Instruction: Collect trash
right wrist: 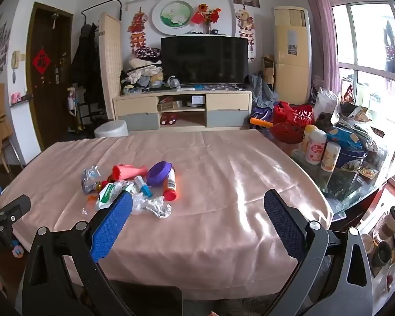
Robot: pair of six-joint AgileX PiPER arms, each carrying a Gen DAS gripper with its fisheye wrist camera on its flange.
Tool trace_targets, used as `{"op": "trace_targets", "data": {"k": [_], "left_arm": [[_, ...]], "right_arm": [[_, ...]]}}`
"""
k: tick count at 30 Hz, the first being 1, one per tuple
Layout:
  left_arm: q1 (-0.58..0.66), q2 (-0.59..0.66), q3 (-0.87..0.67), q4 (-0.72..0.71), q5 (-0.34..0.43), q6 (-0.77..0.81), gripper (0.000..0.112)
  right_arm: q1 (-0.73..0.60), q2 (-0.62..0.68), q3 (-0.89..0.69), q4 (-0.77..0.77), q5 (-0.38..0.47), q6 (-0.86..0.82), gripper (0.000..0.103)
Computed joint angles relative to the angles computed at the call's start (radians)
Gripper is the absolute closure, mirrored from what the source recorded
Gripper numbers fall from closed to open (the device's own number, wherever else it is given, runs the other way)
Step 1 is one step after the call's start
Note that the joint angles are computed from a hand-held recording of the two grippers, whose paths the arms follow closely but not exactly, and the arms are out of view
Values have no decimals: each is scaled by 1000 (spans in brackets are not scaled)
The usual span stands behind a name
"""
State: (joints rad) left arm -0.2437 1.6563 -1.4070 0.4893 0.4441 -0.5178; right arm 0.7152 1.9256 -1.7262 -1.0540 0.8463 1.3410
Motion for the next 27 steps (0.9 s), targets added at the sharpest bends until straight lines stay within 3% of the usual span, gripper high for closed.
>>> {"op": "trace_targets", "data": {"k": [16, 17, 27], "left_arm": [[-24, 9, -24, 39, 30, -47, 17], [-4, -1, -3, 7, 3, -19, 17], [-3, -2, -1, 1, -2, -16, 17]], "right_arm": [[-22, 0, 26, -12, -21, 17, 3], [-23, 2, 25, -13, -23, 19, 3], [-16, -13, 18, 12, -3, 10, 3]]}}
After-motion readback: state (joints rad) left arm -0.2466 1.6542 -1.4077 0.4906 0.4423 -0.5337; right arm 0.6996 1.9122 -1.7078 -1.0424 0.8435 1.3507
